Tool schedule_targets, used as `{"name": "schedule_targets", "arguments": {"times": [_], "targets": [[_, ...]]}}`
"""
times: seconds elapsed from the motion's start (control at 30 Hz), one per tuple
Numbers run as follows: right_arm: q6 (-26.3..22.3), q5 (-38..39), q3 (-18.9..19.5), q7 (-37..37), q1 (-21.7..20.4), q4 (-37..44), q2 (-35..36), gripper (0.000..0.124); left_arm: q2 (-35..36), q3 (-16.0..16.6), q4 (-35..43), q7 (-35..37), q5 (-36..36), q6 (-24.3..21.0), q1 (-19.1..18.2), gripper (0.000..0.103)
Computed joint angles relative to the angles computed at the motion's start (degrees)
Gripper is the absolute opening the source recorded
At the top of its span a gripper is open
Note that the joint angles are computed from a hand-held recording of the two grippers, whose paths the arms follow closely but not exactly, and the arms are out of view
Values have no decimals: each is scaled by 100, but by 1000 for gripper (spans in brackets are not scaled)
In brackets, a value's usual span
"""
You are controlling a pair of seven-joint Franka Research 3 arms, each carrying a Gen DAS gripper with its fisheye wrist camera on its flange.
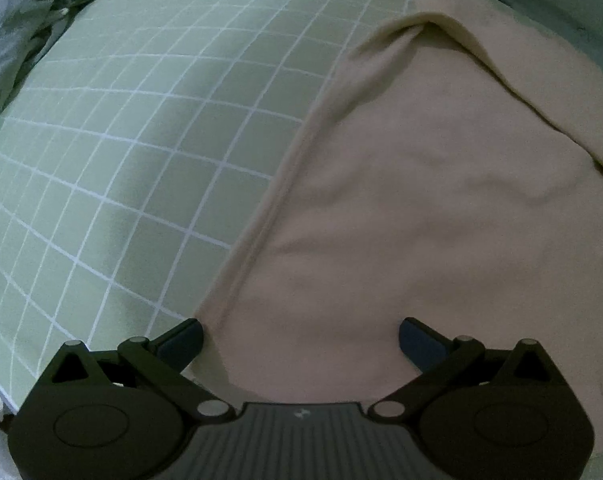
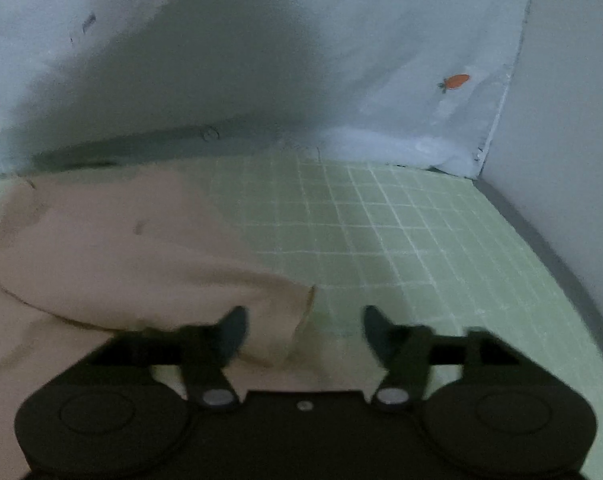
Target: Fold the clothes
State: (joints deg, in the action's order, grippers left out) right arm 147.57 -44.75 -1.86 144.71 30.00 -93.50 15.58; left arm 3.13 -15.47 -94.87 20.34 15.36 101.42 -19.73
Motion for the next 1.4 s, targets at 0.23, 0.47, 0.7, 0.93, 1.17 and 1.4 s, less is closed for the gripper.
{"name": "schedule_targets", "arguments": {"times": [0.23, 0.47, 0.7, 0.93, 1.17, 1.4], "targets": [[167, -436, 363, 844, 300, -641, -564, 103, -426, -48, -699, 364, 330, 759, -1, 103], [-201, -725, 794, 1136, 723, -523, -514, 103, -1643, 131, -2370, 1117, 233, 2374, 217, 103], [-632, 16, 928, 818, 1235, 248, 137, 103, -2824, 183, -3270, 1212, 426, 2434, 599, 103], [-1122, 357, 724, 140, 2067, 2121, 1506, 96, -3717, 381, -3947, 1679, 335, 2431, 776, 103], [-1656, 1347, 760, -973, 2446, 3713, 2616, 56, -4333, 492, -4413, 2190, 247, 2284, 903, 103], [-1355, 2000, 392, -1012, 2524, 3508, 2524, 5, -4566, 466, -4552, 2191, 171, 2235, 1035, 103]]}}
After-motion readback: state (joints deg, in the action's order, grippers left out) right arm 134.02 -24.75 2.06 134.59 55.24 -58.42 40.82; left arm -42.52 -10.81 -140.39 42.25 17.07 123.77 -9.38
